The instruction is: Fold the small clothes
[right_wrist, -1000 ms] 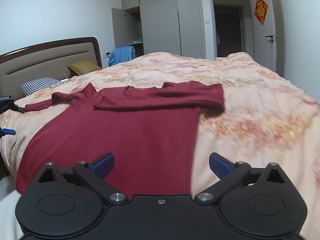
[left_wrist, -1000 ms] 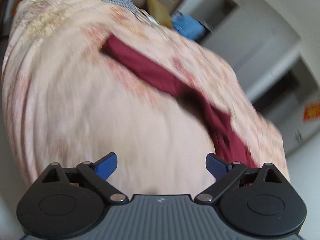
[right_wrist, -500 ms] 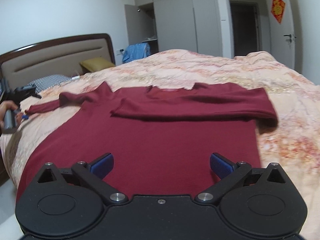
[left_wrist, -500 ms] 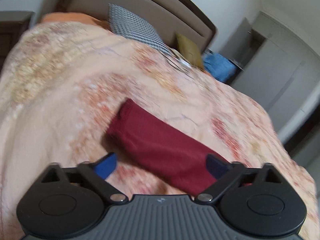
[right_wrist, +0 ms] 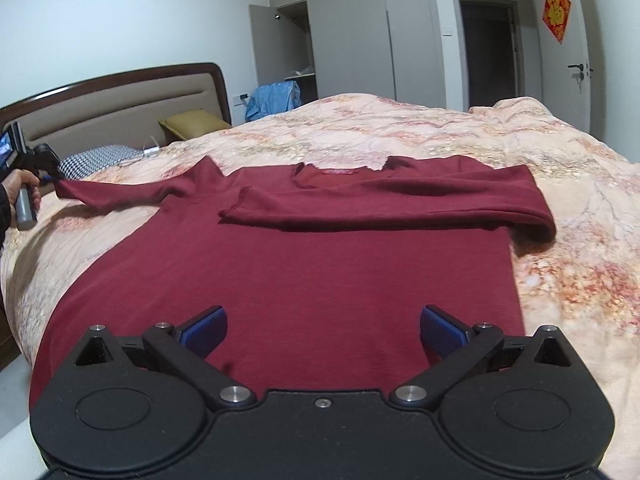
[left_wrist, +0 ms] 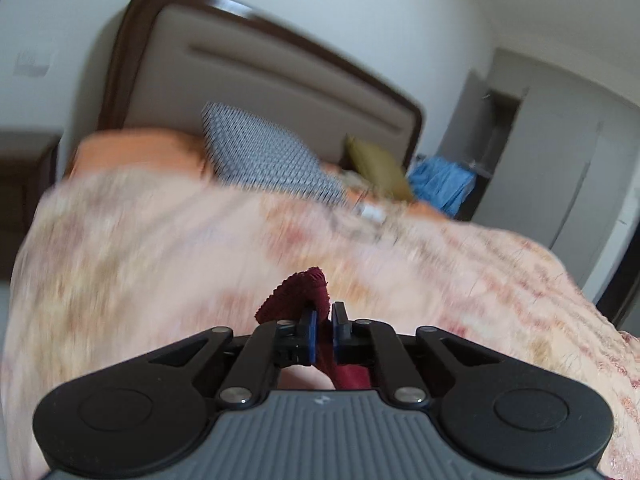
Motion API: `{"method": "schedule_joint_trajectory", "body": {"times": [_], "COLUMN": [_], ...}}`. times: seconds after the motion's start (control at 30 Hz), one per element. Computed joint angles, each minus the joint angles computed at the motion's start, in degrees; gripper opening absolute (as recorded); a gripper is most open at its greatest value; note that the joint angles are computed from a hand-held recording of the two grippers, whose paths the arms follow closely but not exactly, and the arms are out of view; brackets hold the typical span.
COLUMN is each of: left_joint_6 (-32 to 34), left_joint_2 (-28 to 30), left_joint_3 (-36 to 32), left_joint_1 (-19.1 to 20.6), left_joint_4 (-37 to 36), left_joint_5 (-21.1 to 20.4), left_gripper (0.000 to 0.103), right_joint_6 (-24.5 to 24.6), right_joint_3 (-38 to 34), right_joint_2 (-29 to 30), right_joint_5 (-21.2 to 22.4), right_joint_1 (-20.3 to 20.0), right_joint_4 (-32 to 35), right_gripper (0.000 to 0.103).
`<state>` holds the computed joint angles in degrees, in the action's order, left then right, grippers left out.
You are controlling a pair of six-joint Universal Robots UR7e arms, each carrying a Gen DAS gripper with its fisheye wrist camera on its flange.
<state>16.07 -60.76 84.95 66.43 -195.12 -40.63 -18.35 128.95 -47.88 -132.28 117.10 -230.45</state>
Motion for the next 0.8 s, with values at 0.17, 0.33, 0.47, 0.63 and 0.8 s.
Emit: {"method": "schedule_joint_trajectory", "body": {"times": [0.17, 0.33, 0.47, 0.63, 0.8], "left_joint_6": [6.52, 11.05, 13.55, 14.86, 7.65], "left_joint_2": [-0.16, -1.57, -2.21, -0.36, 2.81], "left_joint_3": [-2.77, 0.41, 3.80, 4.60, 6.07], "left_joint_1": [-2.08, -6.62, -10.98, -16.72, -20.62], "left_joint_4": [0.97, 0.49, 1.67, 8.38, 12.36], "left_joint_5": [-3.86, -9.13, -14.72, -17.31, -20.25], "left_gripper": [0.008, 0.008, 0.007, 0.007, 0.007], "right_joint_6": [1.34, 1.67, 1.76, 0.85, 1.08], "right_joint_3": [1.21, 2.26, 3.01, 4.70, 7.05], "right_joint_2": [-0.47, -0.92, -1.36, -2.29, -3.90], "right_joint_5": [1.19, 2.66, 3.51, 3.57, 1.94], "right_joint_1": [-0.63, -0.98, -1.25, -1.19, -1.21], "right_joint_4": [-1.17, -2.58, -3.83, -5.99, -7.47], "right_gripper": [0.102, 0.102, 0.102, 0.102, 0.102]}}
